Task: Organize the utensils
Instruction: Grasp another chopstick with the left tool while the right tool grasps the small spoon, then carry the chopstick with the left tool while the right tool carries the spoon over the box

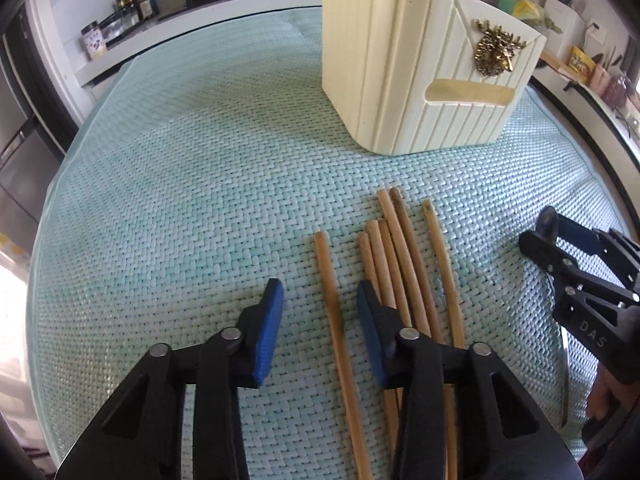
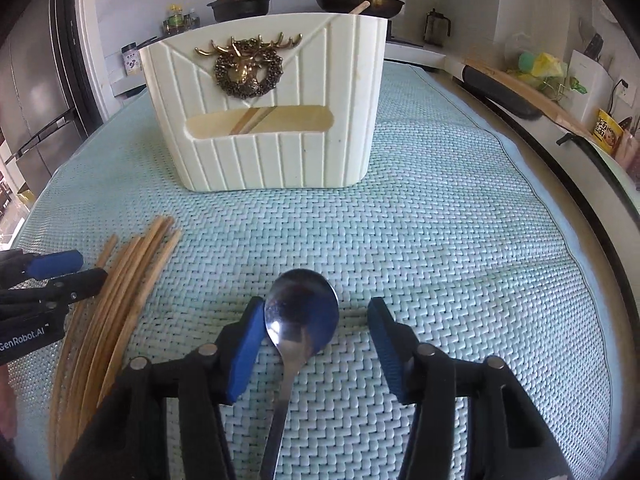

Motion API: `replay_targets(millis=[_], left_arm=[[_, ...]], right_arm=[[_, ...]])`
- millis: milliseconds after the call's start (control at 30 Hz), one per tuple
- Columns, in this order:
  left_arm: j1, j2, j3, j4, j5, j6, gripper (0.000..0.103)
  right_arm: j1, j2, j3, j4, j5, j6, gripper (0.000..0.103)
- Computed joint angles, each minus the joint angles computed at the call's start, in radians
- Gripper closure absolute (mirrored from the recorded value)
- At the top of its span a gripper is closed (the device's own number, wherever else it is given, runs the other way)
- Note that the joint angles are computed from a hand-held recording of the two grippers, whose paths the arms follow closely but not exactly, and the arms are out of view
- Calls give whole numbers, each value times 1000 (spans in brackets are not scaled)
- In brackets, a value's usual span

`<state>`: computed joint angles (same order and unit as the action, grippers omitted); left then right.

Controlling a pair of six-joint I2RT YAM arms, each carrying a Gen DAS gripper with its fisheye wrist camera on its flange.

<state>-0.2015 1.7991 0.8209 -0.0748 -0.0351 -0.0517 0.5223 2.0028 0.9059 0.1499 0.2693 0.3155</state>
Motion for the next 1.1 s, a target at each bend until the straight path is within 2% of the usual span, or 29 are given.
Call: replay_targets(millis=[33, 67, 100, 167, 333, 533, 833, 1100], left_arm=[[-11, -3, -2, 3, -2, -2, 84], [-18, -3, -4, 5, -2, -5, 95], [-27, -3, -4, 8, -12, -8, 96], [-34, -5, -12, 22, -21, -11, 97], [6, -57, -40, 29, 29, -37, 98], [62, -222, -77, 1, 77, -30, 98], [128, -531, -143, -84, 161, -35, 98], [193, -662, -135, -121, 235, -52, 98]], right_arm=[[-5, 3, 7, 2, -3, -13, 66], [-16, 13, 29, -6, -12, -25, 67], [-31, 18, 39, -5, -45, -35, 67], [-61, 16, 43, 7, -87, -67, 67], [-113, -72, -32, 87, -181, -128, 67], [-158, -230, -145, 150, -279, -167, 67], [-140, -492, -293, 145, -335, -220, 67], [-104, -664, -343, 87, -316, -239, 67]])
